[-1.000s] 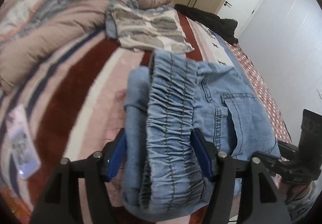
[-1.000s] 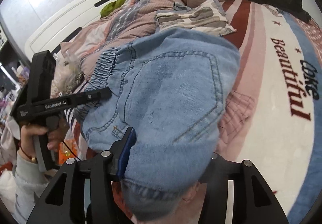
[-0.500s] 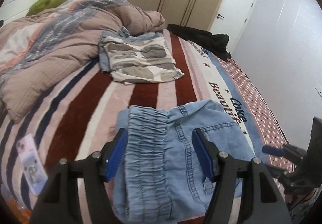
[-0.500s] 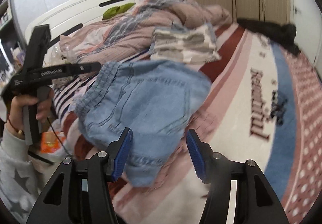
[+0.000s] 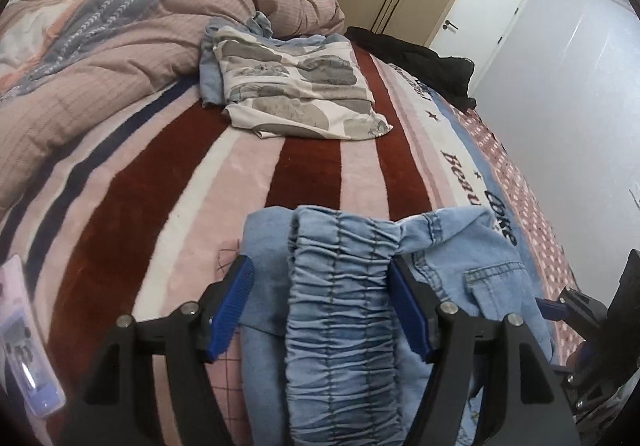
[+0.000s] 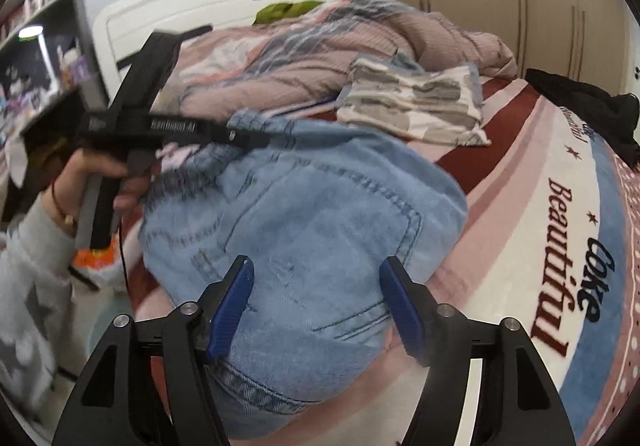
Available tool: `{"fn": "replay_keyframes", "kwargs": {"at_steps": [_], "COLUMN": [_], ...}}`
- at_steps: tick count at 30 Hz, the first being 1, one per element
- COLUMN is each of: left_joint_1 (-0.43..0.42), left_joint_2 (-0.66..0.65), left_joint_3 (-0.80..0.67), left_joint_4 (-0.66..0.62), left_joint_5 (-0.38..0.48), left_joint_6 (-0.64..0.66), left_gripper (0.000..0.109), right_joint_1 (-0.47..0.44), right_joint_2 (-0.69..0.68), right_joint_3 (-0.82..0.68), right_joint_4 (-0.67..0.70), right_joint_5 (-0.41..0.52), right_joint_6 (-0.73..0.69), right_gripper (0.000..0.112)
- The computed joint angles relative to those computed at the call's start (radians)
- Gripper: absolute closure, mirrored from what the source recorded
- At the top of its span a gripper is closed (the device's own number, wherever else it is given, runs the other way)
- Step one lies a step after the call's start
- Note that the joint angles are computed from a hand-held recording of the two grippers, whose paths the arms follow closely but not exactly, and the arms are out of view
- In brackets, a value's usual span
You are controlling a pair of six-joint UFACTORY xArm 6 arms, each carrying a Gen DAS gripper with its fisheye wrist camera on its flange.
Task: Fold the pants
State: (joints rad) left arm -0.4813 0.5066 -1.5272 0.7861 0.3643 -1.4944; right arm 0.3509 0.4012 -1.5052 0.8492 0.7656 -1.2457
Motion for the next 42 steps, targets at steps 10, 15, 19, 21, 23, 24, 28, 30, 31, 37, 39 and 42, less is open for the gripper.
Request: {"fn": "replay_keyframes", "kwargs": {"at_steps": [10,15,19,21,23,24,28,30,31,37,39,42], "left_joint_1": [-0.037,-0.1,-0.163,-0.209,-0.248,-0.276,-0.368,-0.417,-0.435,-0.552,-0.579,-0.608], "left_joint_2": [-0.038,-0.089,-0.11,-0.104,-0.094,-0.08,-0.013,0.033,0.054,0.244,0.316,0.424], "left_joint_3": [0.002,-0.013,-0.043,-0.081,-0.116,-0.148,-0.274,-0.353,-0.386,-0.658,-0.754,-0.901], "left_joint_4": [0.042,0.121,0.162,0.183,0.21,0.226,0.303,0.344,0.364,0.485,0.519,0.561], "left_joint_5": [0.081,0.203,0.305,0.379,0.428,0.47,0.599,0.665,0.685,0.826,0.864,0.931], "left_joint_6": [-0.053,-0.096,-0.127,-0.129,-0.134,-0.137,-0.142,-0.152,-0.159,-0.144,-0.128,-0.093], "left_gripper": [0.039,0.039,0.029,0.029,0.028,0.027,0.023,0.022,0.021,0.009,0.009,0.009], "right_joint_1": [-0.027,-0.049,-0.085,-0.112,-0.142,-0.161,-0.214,-0.254,-0.273,-0.374,-0.41,-0.464], "right_joint_2": [0.027,-0.026,-0.084,-0.118,-0.151,-0.176,-0.27,-0.329,-0.358,-0.517,-0.567,-0.633], "right_joint_3": [-0.017,0.029,0.073,0.098,0.121,0.141,0.216,0.263,0.286,0.441,0.494,0.568], "right_joint_4": [0.001,0.053,0.085,0.111,0.131,0.146,0.18,0.22,0.246,0.421,0.481,0.564], "right_joint_5": [0.048,0.04,0.043,0.05,0.056,0.05,0.004,-0.013,-0.024,-0.059,-0.064,-0.053], "right_joint_6": [0.042,-0.003,-0.02,-0.033,-0.048,-0.067,-0.138,-0.19,-0.216,-0.411,-0.477,-0.547], "right_gripper": [0.042,0.042,0.037,0.035,0.03,0.028,0.026,0.021,0.021,0.015,0.013,0.01]}}
